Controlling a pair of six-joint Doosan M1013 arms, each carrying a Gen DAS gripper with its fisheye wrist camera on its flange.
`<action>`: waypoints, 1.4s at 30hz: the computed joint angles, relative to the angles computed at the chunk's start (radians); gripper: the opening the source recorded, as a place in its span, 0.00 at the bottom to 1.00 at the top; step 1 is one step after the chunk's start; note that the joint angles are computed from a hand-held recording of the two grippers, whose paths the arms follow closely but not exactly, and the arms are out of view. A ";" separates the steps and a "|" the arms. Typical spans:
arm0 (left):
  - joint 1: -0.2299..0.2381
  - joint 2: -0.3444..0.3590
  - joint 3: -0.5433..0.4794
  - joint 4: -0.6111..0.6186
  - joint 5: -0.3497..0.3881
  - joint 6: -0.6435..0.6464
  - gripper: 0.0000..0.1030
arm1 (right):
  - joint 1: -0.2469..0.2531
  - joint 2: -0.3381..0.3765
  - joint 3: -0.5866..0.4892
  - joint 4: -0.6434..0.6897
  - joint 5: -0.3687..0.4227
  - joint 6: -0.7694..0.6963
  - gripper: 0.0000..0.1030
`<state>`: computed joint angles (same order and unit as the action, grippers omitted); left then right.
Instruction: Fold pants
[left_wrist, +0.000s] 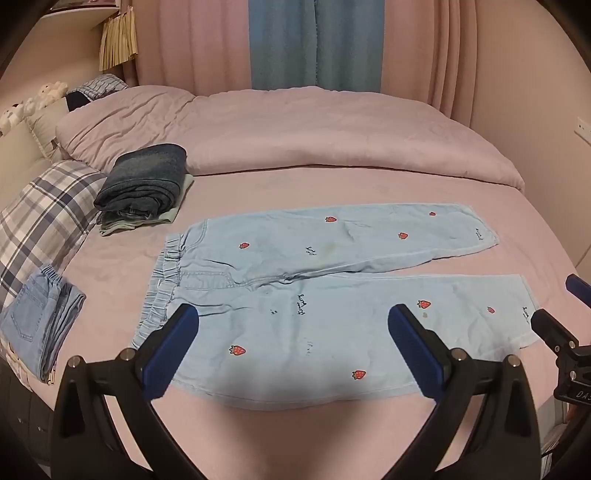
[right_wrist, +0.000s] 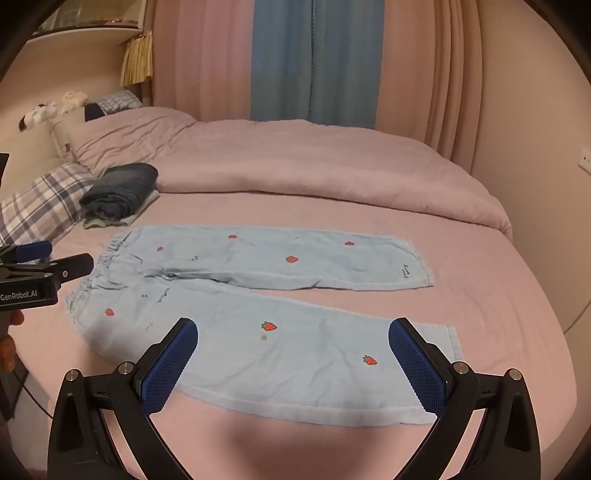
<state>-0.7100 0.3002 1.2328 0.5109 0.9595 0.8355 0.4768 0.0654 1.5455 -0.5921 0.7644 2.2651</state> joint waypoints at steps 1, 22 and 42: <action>-0.001 0.001 -0.002 0.000 0.002 0.000 1.00 | -0.001 -0.001 0.001 0.001 -0.002 -0.001 1.00; -0.011 0.002 -0.008 0.004 -0.006 0.008 1.00 | 0.002 -0.007 0.004 -0.002 -0.003 0.005 1.00; -0.020 -0.019 0.052 0.115 -0.098 -0.042 1.00 | 0.000 -0.008 0.002 0.007 0.023 0.006 1.00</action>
